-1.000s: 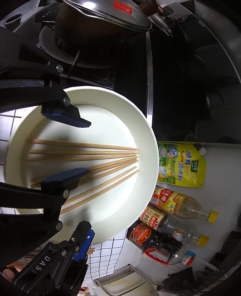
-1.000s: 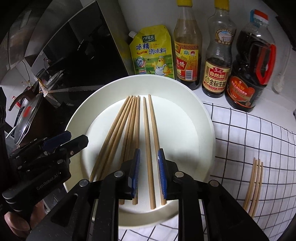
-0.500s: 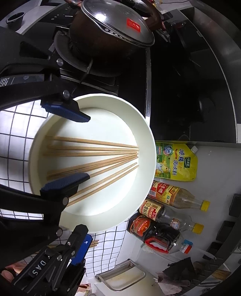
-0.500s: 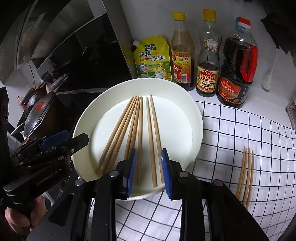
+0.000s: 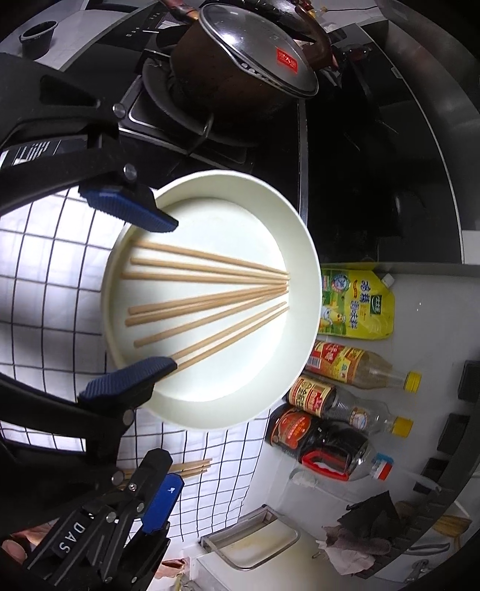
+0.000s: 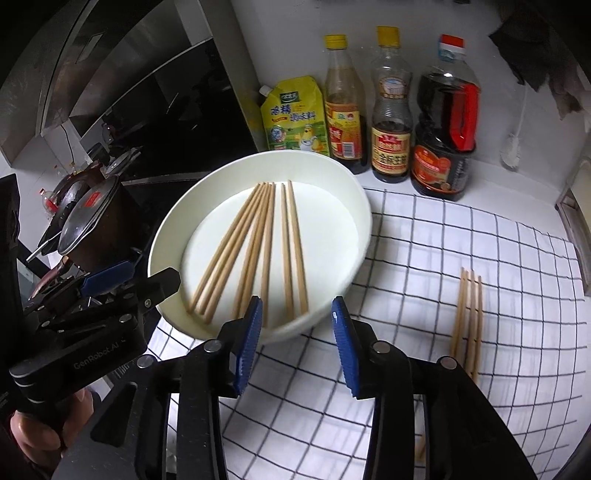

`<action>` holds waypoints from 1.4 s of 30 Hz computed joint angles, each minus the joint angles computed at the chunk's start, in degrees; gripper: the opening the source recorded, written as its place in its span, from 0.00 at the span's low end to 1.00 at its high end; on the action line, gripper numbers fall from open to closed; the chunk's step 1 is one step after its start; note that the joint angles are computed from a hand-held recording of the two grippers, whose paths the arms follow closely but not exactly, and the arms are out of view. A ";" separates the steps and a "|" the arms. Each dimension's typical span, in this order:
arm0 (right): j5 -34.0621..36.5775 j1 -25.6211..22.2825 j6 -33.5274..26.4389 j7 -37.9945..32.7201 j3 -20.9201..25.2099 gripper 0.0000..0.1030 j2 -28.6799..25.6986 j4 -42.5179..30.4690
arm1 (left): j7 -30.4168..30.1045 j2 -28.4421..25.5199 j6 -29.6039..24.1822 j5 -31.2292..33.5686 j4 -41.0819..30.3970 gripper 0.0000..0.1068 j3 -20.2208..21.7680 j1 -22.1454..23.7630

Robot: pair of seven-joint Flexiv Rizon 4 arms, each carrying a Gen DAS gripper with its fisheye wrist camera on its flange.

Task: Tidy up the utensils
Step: 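Move the right gripper back over the remaining chopsticks on the mat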

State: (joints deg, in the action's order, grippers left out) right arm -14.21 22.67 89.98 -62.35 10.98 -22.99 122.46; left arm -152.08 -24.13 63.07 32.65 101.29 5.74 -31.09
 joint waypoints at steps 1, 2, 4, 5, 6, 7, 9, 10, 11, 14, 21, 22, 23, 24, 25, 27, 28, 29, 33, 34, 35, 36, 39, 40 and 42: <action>0.20 -0.27 0.21 -0.03 -0.04 0.38 0.37 0.69 | -0.03 -0.12 -0.12 -0.01 -0.13 0.67 -0.13 -0.15; 0.48 -0.77 0.44 -0.18 0.18 0.40 0.65 1.30 | 0.07 -0.34 -0.30 -0.15 -0.36 0.67 -0.41 -0.35; 1.51 -2.95 0.76 -1.19 1.85 0.40 0.87 2.19 | 0.24 -0.78 -0.51 -0.40 -0.72 0.68 -0.77 -0.75; 1.93 -3.69 1.04 -1.60 2.35 0.40 1.06 2.74 | 0.56 -1.13 -0.51 -0.71 -0.97 0.69 -1.11 -0.88; 2.36 -4.37 1.35 -1.94 2.68 0.40 1.31 3.40 | 0.93 -1.52 -0.32 -1.13 -1.20 0.69 -1.43 -0.98; 2.72 -4.92 1.75 -2.22 2.78 0.40 1.63 4.14 | 1.27 -1.91 -0.21 -1.51 -1.52 0.70 -1.62 -1.14; 2.95 -4.87 2.46 -2.18 1.77 0.41 2.40 5.65 | 1.79 -2.71 -0.39 -2.05 -2.40 0.71 -1.76 -1.86; 3.13 -5.30 2.66 -2.30 1.60 0.41 2.76 6.33 | 2.05 -3.15 -0.47 -2.22 -2.93 0.72 -1.81 -2.29; 3.26 -5.59 2.81 -2.35 1.41 0.41 2.95 6.74 | 2.35 -3.56 -0.52 -2.44 -3.45 0.72 -1.85 -2.69; 3.59 -6.23 3.33 -2.16 0.08 0.43 3.67 8.42 | 3.26 -4.84 -0.49 -3.35 -4.92 0.72 -2.01 -3.61; 3.04 -6.36 4.42 -1.16 -4.68 0.46 4.38 11.37 | 6.88 -8.92 -0.50 -6.66 -8.97 0.75 -2.54 -5.46; 2.85 -5.98 4.76 -0.97 -5.78 0.47 4.37 11.83 | 7.42 -9.63 -0.33 -7.24 -9.55 0.75 -2.62 -5.67; 2.66 -5.70 5.10 -0.87 -6.71 0.47 4.22 12.20 | 7.82 -10.15 -0.27 -7.76 -9.98 0.75 -2.52 -5.94; 2.51 -5.45 5.38 -0.81 -7.53 0.47 4.03 12.52 | 8.22 -10.71 -0.13 -8.27 -10.39 0.75 -2.48 -6.21; 2.41 -5.48 5.59 -0.86 -8.07 0.47 3.63 12.71 | 8.61 -11.19 -0.04 -8.77 -10.78 0.75 -2.39 -6.46; 2.32 -5.84 5.71 -1.08 -8.66 0.47 2.72 12.82 | 9.27 -12.42 -0.41 -9.48 -11.96 0.75 -2.04 -7.28; 2.27 -5.51 5.85 -1.07 -9.30 0.47 2.33 12.94 | 9.37 -12.94 -0.49 -9.65 -12.49 0.75 -1.73 -7.73; 2.16 -5.24 5.95 -1.21 -9.98 0.47 1.81 13.06 | 9.32 -13.30 -0.44 -9.73 -12.84 0.75 -1.38 -8.18; 2.40 -7.28 6.21 -2.29 -8.78 0.47 -0.67 12.69 | 10.32 -14.97 -0.53 -10.54 -14.29 0.75 -0.96 -9.03; 2.53 -8.25 6.13 -2.61 -7.98 0.47 -1.43 12.34 | 10.61 -15.35 -0.63 -10.83 -14.60 0.75 -0.95 -9.14; 2.65 -8.74 6.20 -2.85 -7.60 0.47 -1.95 12.14 | 11.02 -15.92 -0.92 -11.21 -15.10 0.75 -1.03 -9.22; 2.79 -9.18 6.43 -3.08 -7.33 0.47 -2.63 11.85 | 11.36 -16.37 -1.11 -11.54 -15.52 0.75 -1.04 -9.31; 3.24 -9.69 6.98 -3.36 -7.15 0.47 -4.16 10.94 | 12.39 -17.52 -1.60 -12.41 -16.56 0.75 -1.06 -9.54; 3.34 -9.93 7.12 -3.48 -6.99 0.47 -4.68 10.52 | 12.65 -17.80 -1.86 -12.67 -16.84 0.75 -1.01 -9.64; 3.39 -10.21 7.19 -3.78 -6.79 0.47 -5.40 9.85 | 13.22 -18.48 -2.14 -13.28 -17.39 0.75 -1.12 -9.67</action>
State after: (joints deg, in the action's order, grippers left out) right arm -10.82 12.45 97.17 -66.14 4.19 -28.39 132.31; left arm -138.85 -42.60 60.93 19.37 83.90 4.62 -40.75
